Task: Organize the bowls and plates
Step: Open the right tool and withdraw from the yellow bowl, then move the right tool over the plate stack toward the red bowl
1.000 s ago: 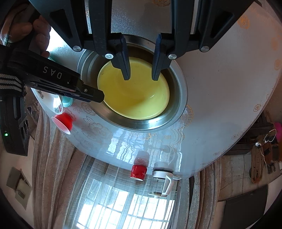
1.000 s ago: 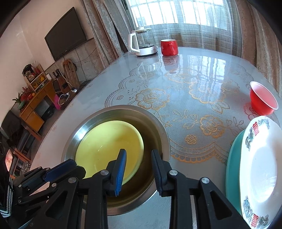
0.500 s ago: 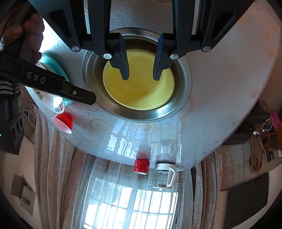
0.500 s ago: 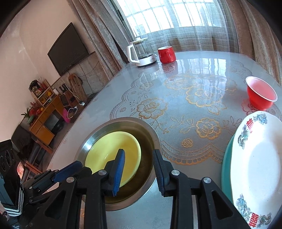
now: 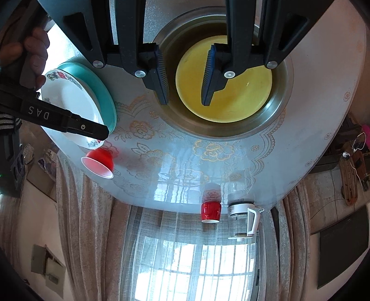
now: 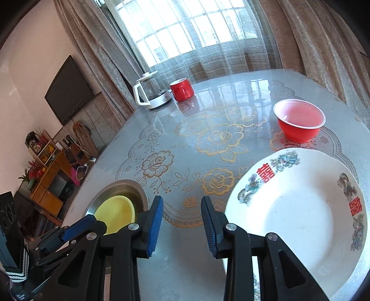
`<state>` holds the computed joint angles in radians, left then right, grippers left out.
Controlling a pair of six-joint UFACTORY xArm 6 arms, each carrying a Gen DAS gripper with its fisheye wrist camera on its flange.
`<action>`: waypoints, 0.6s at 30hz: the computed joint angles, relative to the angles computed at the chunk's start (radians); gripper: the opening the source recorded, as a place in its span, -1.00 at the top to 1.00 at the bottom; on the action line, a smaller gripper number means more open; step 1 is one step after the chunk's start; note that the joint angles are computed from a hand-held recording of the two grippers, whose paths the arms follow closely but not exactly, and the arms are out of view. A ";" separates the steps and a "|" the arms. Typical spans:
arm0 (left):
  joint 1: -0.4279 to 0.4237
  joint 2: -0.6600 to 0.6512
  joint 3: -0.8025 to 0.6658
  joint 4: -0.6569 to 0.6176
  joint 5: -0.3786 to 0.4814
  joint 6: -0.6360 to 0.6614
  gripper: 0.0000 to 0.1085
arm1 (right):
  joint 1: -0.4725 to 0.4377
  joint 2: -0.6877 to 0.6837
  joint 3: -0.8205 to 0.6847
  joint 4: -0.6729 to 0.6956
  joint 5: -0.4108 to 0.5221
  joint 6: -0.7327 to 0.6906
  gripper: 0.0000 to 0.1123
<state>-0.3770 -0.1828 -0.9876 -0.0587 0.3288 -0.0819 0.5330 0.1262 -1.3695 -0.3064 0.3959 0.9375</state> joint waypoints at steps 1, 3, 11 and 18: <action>-0.008 0.008 -0.011 0.011 0.001 -0.008 0.46 | -0.010 -0.013 0.013 -0.004 -0.001 0.009 0.39; -0.023 0.028 -0.036 0.024 0.008 -0.018 0.46 | -0.031 -0.042 0.044 -0.016 0.000 0.027 0.39; -0.083 0.102 -0.124 0.064 0.027 -0.059 0.43 | -0.094 -0.155 0.177 -0.038 -0.007 0.075 0.39; -0.133 0.158 -0.193 0.116 0.048 -0.116 0.40 | -0.142 -0.231 0.264 -0.007 -0.015 0.059 0.39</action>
